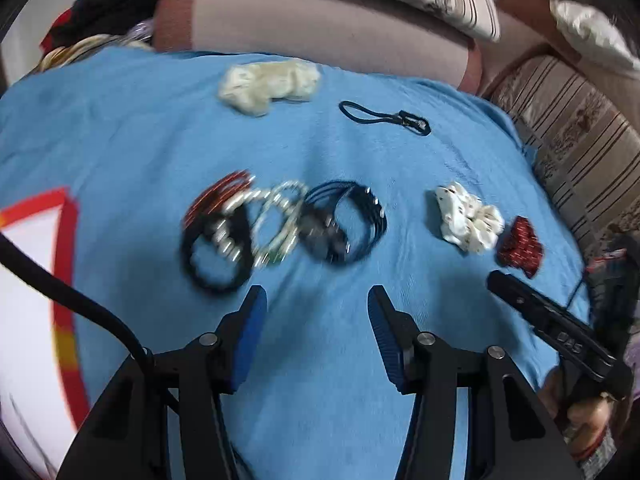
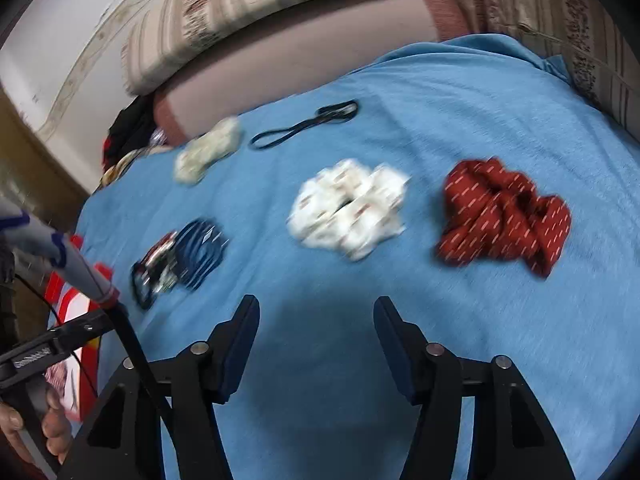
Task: Organize jewelry
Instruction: 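Move both tools back over the remaining items on the table, then grasp the blue striped strap with the left tool while the right tool grasps the white polka-dot scrunchie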
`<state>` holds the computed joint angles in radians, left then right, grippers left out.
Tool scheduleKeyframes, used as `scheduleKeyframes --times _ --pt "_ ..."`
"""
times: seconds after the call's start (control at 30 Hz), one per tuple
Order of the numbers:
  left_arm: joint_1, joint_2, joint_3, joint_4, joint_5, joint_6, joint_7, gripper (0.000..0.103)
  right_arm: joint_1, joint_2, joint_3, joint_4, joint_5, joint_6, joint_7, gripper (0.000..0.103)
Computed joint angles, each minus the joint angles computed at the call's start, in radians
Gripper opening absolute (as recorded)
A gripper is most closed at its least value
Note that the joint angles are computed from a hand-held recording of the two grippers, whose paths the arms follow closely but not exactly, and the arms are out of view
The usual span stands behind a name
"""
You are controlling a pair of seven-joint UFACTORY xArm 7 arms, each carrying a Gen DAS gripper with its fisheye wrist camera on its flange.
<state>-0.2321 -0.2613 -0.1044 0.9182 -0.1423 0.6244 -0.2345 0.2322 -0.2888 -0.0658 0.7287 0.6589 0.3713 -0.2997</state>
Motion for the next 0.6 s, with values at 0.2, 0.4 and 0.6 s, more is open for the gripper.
scheduleKeyframes --times 0.2,0.4,0.6 --pt "-0.004 0.157 -0.002 0.119 -0.004 -0.011 0.041 0.052 -0.012 0.093 -0.005 0.070 0.034 -0.030 -0.011 0.069" --pt "0.001 0.250 -0.002 0.202 -0.051 -0.003 0.107 0.060 -0.036 0.145 0.030 0.115 0.079 -0.032 -0.044 0.070" --pt "0.013 0.278 -0.002 0.251 -0.048 0.035 0.188 0.060 -0.065 0.180 0.059 0.142 0.049 -0.037 0.002 0.070"
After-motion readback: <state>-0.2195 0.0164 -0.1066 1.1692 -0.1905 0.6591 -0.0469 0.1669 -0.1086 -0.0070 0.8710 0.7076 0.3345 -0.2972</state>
